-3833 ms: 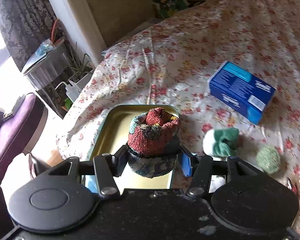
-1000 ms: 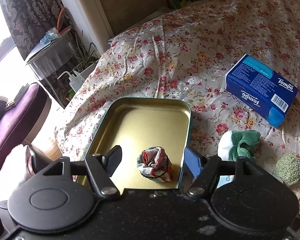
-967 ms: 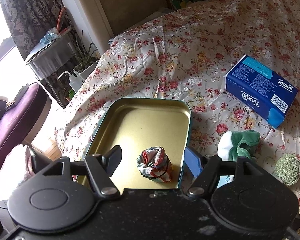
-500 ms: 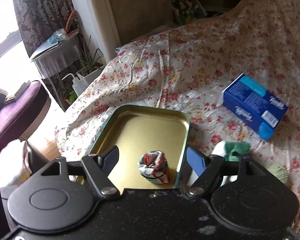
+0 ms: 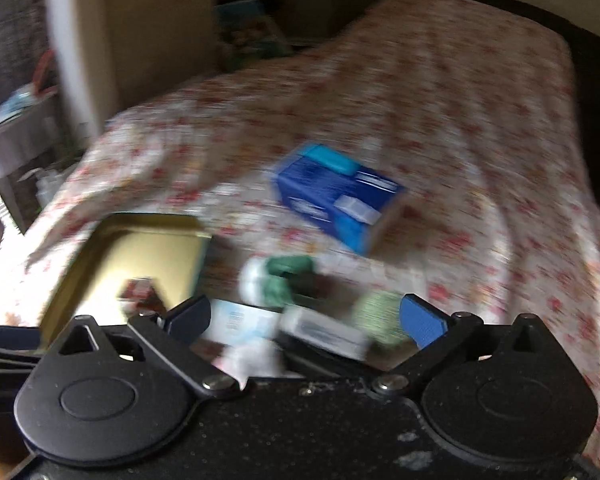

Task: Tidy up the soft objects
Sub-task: 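Reach the right gripper to the pink leopard pouch and grasp it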

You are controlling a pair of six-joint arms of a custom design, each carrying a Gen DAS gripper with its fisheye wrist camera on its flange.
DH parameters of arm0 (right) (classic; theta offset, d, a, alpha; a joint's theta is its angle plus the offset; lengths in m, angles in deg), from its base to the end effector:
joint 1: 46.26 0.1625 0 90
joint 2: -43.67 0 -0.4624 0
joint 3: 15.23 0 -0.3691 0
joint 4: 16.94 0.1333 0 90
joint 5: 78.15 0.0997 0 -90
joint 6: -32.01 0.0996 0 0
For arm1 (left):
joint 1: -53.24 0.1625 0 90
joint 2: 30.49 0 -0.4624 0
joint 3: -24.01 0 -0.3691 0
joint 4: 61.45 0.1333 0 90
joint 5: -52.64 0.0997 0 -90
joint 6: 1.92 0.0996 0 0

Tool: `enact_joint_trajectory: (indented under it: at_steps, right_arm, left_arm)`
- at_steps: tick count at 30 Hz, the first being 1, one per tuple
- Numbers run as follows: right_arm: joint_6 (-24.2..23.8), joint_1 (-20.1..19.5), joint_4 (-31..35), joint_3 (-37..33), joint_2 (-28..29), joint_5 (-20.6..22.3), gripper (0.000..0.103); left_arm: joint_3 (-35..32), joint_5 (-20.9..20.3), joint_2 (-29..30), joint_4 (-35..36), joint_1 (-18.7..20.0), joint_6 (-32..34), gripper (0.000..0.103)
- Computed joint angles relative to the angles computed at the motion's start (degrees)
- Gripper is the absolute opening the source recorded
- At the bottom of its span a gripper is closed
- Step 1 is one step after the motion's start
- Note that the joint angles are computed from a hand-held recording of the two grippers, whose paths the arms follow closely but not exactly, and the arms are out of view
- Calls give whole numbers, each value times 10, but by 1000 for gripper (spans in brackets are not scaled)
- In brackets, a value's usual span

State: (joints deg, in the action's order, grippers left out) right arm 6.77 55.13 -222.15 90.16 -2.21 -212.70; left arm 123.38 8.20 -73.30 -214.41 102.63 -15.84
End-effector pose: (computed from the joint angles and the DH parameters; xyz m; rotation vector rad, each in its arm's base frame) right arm 0.1854 -0.5992 0.2188 0.2268 -2.1207 0.9904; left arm -0.2676 -0.6261 0.1105 0.5032 2.3673 -0.5857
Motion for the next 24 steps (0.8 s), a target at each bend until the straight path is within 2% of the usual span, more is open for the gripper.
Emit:
enact_joint_trajectory:
  at_steps: [4, 7, 10, 12, 15, 20, 24]
  right_arm:
    - [-9, -21, -69, 12, -2, -47, 102]
    - [2, -37, -96, 18, -9, -57, 102]
    - [23, -48, -93, 19, -17, -64, 102]
    - [39, -53, -69, 10, -16, -81, 102]
    - [97, -65, 1, 15, -33, -89, 102]
    - [207, -87, 121, 21, -62, -84, 101]
    - [265, -101, 191, 15, -72, -70, 98]
  left_arm:
    - [-11, -28, 13, 21, -5, 2, 60]
    - [-23, -42, 25, 39, -8, 2, 60]
    - [-34, -47, 39, 49, -13, 4, 60]
    - [-41, -55, 46, 56, -15, 3, 60]
    - [-51, -63, 54, 65, -17, 0, 60]
    - [-64, -76, 63, 87, -15, -9, 60]
    - [-67, -83, 63, 101, -14, -15, 60]
